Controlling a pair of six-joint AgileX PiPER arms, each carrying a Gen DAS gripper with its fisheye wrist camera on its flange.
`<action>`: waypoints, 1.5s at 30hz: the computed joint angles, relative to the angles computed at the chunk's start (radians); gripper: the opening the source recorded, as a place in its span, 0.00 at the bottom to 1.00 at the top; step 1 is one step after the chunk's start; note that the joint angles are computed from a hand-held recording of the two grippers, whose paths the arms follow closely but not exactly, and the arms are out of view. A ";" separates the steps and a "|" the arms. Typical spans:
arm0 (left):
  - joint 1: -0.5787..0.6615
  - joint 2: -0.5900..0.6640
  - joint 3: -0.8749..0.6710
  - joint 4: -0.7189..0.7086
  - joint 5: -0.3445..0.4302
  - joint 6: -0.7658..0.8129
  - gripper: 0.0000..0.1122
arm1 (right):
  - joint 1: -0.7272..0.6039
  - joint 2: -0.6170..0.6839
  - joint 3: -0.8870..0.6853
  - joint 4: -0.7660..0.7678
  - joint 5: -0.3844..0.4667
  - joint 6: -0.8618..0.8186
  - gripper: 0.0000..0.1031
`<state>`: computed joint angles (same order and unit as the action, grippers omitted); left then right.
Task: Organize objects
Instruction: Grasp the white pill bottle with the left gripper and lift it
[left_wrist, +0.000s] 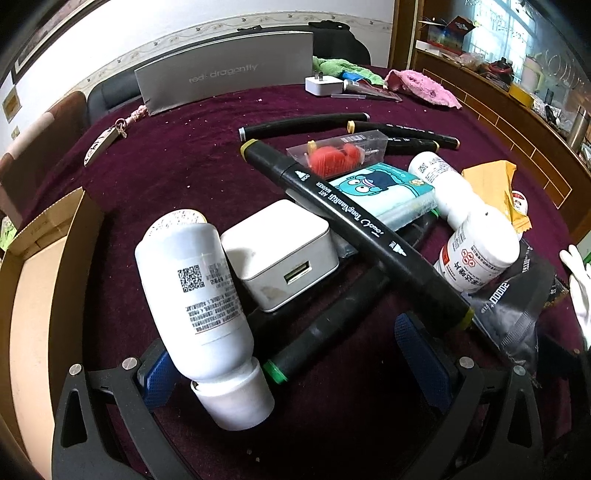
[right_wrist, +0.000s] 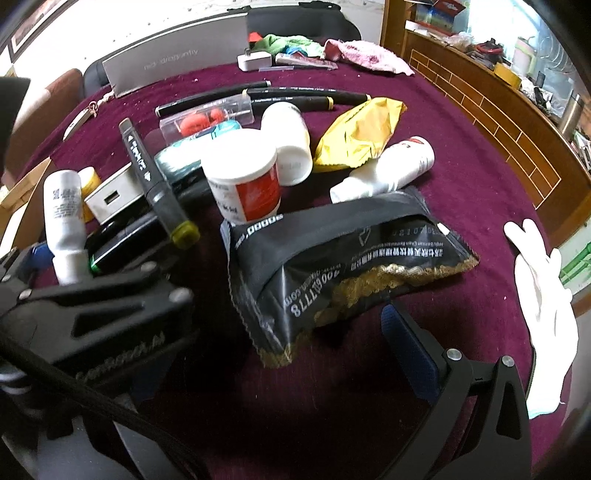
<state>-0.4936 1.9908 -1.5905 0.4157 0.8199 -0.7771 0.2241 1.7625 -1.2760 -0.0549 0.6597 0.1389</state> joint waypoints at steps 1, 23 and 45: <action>0.010 -0.005 0.004 -0.026 -0.005 0.034 0.90 | 0.002 -0.004 0.005 -0.004 0.001 0.004 1.00; 0.064 -0.137 0.007 -0.305 -0.076 0.200 0.81 | -0.472 -0.068 0.226 1.190 0.178 -1.044 1.00; 0.144 -0.174 0.126 -0.274 -0.001 0.299 0.71 | -0.462 -0.073 0.246 1.213 0.157 -1.071 1.00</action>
<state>-0.3493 1.8173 -1.4647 0.1420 0.8188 -0.4783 -0.2382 1.6891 -1.0296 1.1576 0.8162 -0.9325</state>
